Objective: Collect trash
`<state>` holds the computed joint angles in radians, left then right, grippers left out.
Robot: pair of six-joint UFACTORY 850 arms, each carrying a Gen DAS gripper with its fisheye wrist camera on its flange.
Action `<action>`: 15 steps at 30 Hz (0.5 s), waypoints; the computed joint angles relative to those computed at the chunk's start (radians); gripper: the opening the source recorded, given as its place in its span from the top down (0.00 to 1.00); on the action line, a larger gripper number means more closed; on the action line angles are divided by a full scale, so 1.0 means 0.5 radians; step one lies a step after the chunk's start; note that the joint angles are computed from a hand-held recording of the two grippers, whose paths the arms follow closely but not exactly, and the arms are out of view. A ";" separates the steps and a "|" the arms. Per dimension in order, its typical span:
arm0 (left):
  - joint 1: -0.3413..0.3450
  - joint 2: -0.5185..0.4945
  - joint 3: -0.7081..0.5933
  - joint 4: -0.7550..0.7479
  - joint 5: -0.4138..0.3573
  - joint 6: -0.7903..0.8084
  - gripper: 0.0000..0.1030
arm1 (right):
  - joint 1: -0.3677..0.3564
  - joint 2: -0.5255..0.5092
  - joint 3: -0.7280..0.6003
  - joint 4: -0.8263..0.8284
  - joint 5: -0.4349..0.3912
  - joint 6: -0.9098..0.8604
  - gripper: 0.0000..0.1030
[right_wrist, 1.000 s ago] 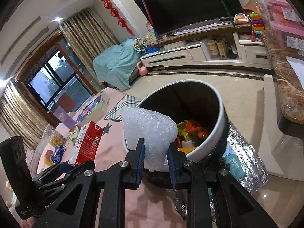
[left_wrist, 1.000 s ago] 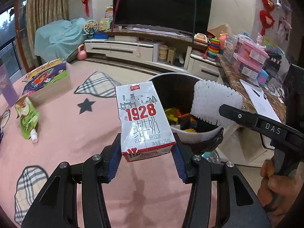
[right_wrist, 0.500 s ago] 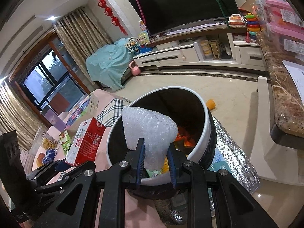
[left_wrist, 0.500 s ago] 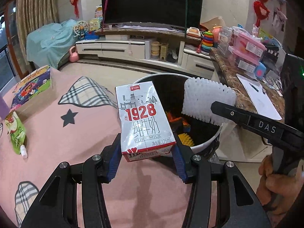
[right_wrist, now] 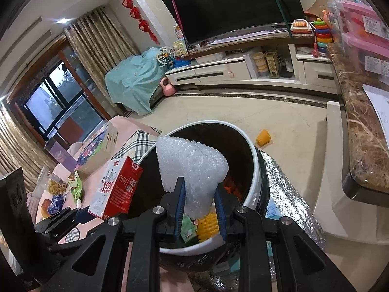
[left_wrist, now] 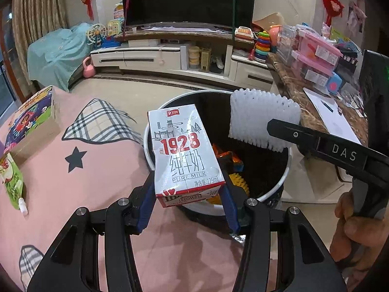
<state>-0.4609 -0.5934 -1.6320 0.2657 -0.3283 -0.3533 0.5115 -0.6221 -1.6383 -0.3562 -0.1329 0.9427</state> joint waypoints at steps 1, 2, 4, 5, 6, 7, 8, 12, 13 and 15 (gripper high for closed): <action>-0.002 -0.007 -0.010 0.007 -0.007 -0.006 0.53 | -0.001 -0.008 -0.012 0.045 -0.009 -0.048 0.76; -0.004 -0.015 -0.021 0.013 -0.013 -0.010 0.53 | -0.003 -0.017 -0.026 0.099 -0.020 -0.105 0.76; -0.005 -0.032 -0.047 0.009 -0.027 -0.001 0.53 | -0.007 -0.035 -0.049 0.187 -0.036 -0.196 0.75; -0.005 -0.042 -0.064 0.001 -0.036 0.009 0.53 | -0.009 -0.042 -0.059 0.216 -0.042 -0.226 0.75; -0.003 -0.049 -0.075 -0.008 -0.043 0.022 0.53 | -0.011 -0.050 -0.068 0.240 -0.049 -0.250 0.75; -0.003 -0.058 -0.089 -0.011 -0.051 0.030 0.53 | -0.012 -0.054 -0.076 0.269 -0.053 -0.279 0.74; -0.003 -0.066 -0.102 -0.003 -0.059 0.027 0.53 | -0.015 -0.062 -0.087 0.311 -0.061 -0.321 0.74; 0.003 -0.093 -0.141 -0.046 -0.084 0.071 0.53 | -0.026 -0.086 -0.126 0.436 -0.090 -0.445 0.74; 0.003 -0.098 -0.147 -0.047 -0.087 0.070 0.53 | -0.027 -0.091 -0.136 0.427 -0.099 -0.440 0.74; 0.005 -0.107 -0.158 -0.061 -0.095 0.081 0.53 | -0.027 -0.099 -0.150 0.407 -0.111 -0.423 0.74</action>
